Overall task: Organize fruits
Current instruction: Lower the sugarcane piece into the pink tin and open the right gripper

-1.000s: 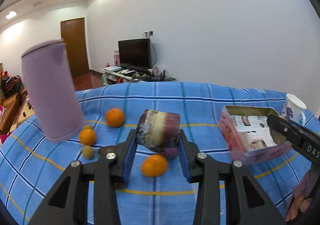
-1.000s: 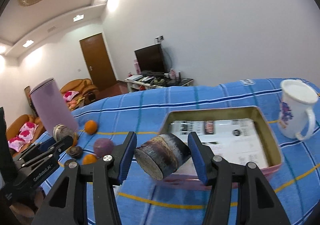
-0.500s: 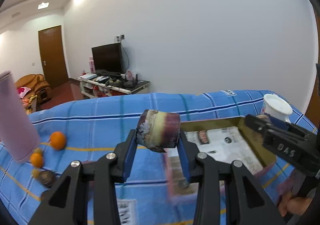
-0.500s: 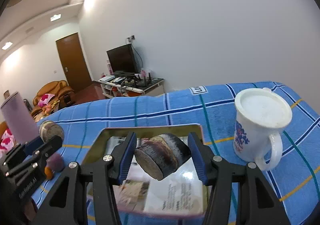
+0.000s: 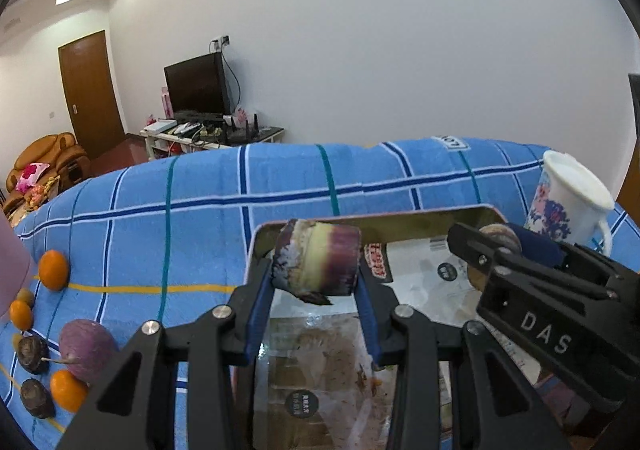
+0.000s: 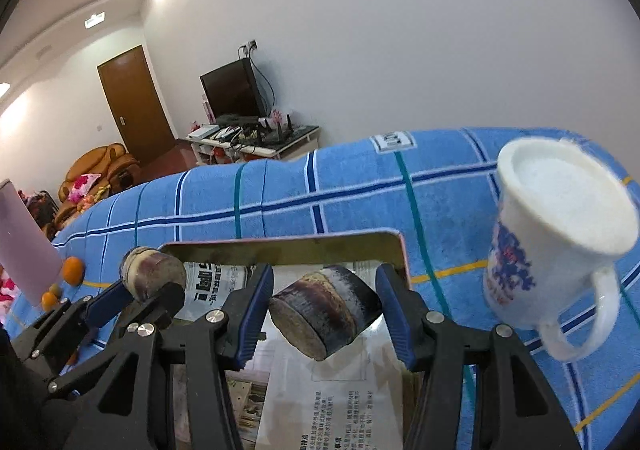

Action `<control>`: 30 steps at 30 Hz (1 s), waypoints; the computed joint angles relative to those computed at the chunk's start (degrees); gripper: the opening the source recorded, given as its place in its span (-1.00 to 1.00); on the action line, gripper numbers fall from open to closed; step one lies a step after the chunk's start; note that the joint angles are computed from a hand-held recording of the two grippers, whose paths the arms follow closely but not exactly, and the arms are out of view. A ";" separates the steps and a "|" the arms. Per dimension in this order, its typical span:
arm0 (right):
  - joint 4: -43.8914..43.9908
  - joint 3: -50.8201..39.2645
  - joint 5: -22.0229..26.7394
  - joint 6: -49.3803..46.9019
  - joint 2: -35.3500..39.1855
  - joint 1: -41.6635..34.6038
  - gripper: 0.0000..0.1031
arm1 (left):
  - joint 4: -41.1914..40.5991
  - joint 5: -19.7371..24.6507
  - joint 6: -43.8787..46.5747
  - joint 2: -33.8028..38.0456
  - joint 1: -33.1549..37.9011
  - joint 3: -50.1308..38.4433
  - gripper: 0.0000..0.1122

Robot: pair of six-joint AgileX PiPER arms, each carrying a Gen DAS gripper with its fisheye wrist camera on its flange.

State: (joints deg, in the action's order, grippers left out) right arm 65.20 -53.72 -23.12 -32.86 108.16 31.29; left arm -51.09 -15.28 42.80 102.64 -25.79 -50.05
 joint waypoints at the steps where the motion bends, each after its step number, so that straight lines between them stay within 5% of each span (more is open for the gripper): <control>1: -0.85 -0.01 0.71 0.76 0.15 -0.30 0.08 | 0.00 0.58 -0.07 0.07 0.27 -0.21 -0.27; 12: 2.31 -0.14 -0.96 -2.47 0.79 1.14 0.09 | -1.65 2.19 0.12 1.11 1.84 -1.70 -0.17; 16: 1.58 -0.38 -1.16 -0.77 0.86 0.94 0.09 | 8.35 1.62 -9.94 -0.02 2.38 0.10 -0.08; 20: -2.55 1.73 -1.24 4.49 -0.45 0.33 0.11 | 3.21 -7.38 -7.50 -2.36 -0.03 4.74 0.42; 22: -3.07 3.27 -3.62 5.99 -1.58 0.87 0.41 | 7.22 -10.52 -12.40 -3.68 0.10 7.22 0.74; 25: -8.10 6.32 -8.61 12.29 -3.59 2.17 0.74 | 12.14 -16.36 -20.17 -6.81 0.82 11.97 0.84; 30: 4.45 5.11 -19.80 -0.15 -2.88 8.98 0.74 | 11.56 -21.31 -21.06 -8.90 0.56 15.61 0.84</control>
